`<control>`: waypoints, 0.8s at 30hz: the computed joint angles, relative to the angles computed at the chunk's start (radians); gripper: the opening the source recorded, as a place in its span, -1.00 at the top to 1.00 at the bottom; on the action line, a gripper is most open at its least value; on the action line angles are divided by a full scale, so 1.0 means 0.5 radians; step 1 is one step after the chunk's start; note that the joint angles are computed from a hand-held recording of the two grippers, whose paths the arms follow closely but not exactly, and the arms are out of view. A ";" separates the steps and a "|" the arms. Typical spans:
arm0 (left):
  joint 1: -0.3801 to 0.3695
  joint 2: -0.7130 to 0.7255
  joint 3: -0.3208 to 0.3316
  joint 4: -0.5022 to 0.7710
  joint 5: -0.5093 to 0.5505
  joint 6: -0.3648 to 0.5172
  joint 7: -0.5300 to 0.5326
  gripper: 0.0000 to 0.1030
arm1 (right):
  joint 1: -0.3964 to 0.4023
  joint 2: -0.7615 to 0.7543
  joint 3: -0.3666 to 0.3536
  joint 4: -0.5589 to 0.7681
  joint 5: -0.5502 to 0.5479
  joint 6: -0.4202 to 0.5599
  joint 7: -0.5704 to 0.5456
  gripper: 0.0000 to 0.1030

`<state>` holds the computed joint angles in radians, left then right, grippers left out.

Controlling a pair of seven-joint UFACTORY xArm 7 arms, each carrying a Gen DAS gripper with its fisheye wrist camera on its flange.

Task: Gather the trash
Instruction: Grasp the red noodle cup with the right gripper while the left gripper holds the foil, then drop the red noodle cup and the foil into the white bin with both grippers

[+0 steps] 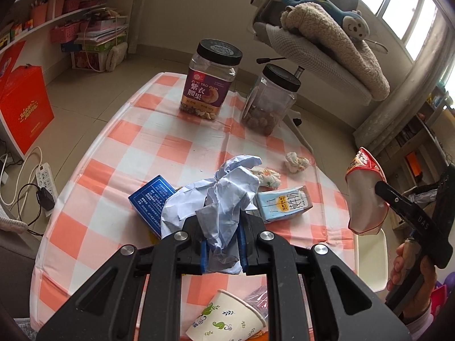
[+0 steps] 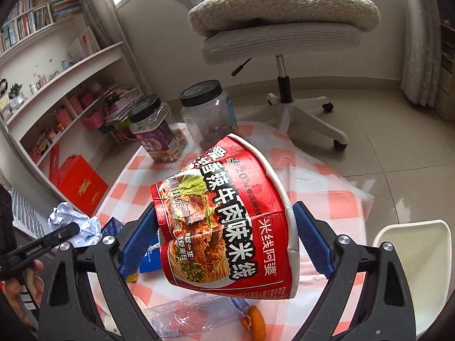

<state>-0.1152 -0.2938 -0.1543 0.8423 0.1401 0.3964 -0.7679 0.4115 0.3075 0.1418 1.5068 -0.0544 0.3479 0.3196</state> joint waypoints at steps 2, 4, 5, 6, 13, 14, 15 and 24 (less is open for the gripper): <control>-0.009 0.037 -0.019 0.035 0.012 -0.006 -0.009 0.69 | 0.012 -0.071 -0.069 -0.083 -0.058 -0.033 0.109 -0.71; -0.024 0.078 -0.035 0.077 0.025 -0.009 -0.019 0.69 | 0.006 -0.141 -0.124 -0.157 -0.130 -0.053 0.232 -0.71; -0.032 0.098 -0.038 0.092 0.032 -0.015 -0.022 0.69 | -0.007 -0.174 -0.141 -0.195 -0.159 -0.060 0.287 -0.71; -0.041 0.116 -0.045 0.108 0.041 -0.021 -0.030 0.69 | -0.023 -0.206 -0.153 -0.229 -0.186 -0.062 0.339 -0.71; -0.122 0.247 -0.091 0.245 0.147 -0.051 -0.096 0.69 | -0.178 -0.430 -0.212 -0.469 -0.471 -0.033 0.736 -0.72; -0.133 0.261 -0.099 0.260 0.175 -0.051 -0.114 0.69 | -0.211 -0.458 -0.208 -0.498 -0.492 -0.017 0.774 -0.72; -0.147 0.277 -0.106 0.275 0.198 -0.052 -0.129 0.69 | -0.246 -0.484 -0.203 -0.523 -0.496 -0.003 0.799 -0.72; -0.320 0.439 -0.143 0.478 0.357 -0.043 -0.204 0.69 | -0.480 -0.643 -0.168 -0.656 -0.511 0.160 0.939 -0.72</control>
<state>-0.2751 -0.0744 -0.2260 1.0815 0.3185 0.3749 -0.8699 0.1713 -0.0141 0.0578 1.1789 -0.3098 0.4278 0.7890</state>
